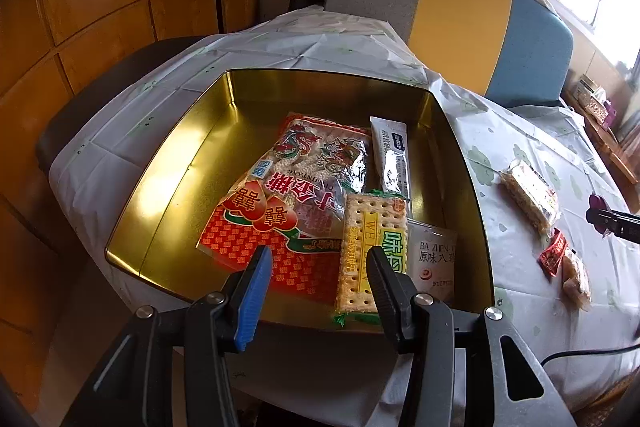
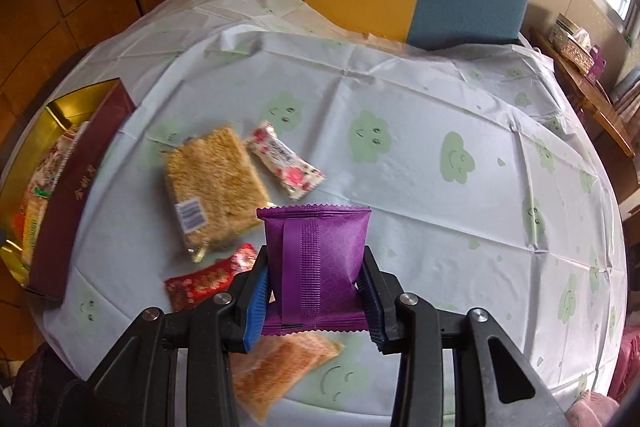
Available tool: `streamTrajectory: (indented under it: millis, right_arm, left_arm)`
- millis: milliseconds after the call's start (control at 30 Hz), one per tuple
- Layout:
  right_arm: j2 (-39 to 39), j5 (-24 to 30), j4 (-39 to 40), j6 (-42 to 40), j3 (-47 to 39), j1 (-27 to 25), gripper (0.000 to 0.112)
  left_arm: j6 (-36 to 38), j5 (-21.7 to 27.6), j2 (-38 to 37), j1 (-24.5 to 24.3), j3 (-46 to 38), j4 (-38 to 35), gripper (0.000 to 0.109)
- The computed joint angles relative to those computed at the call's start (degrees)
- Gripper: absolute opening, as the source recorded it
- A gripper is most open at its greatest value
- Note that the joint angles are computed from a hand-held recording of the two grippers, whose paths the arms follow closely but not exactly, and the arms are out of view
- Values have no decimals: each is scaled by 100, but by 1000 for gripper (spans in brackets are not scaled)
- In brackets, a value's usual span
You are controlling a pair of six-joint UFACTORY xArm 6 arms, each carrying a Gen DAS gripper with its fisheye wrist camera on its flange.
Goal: Organize snacks
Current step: 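Carry the purple sachet into the tin and open the right gripper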
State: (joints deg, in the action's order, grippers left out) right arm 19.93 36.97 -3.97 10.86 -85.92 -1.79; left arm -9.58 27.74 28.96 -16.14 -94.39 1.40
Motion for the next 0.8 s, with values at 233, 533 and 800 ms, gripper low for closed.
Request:
streamTrajectory:
  millis: [233,533,800]
  right_arm:
    - [334,-105,1156,-862,-689,756,41]
    - [1781,588,2080,-1401,-3048,1480,42]
    - [2994,1319,1539,-874,-4734,1670,49]
  left_arm:
    - [-332,-50,-27,99,39,216,50]
    - [-566,-51,-33,255,73,284,50]
    - [-477,-53,15,264,54,218,50]
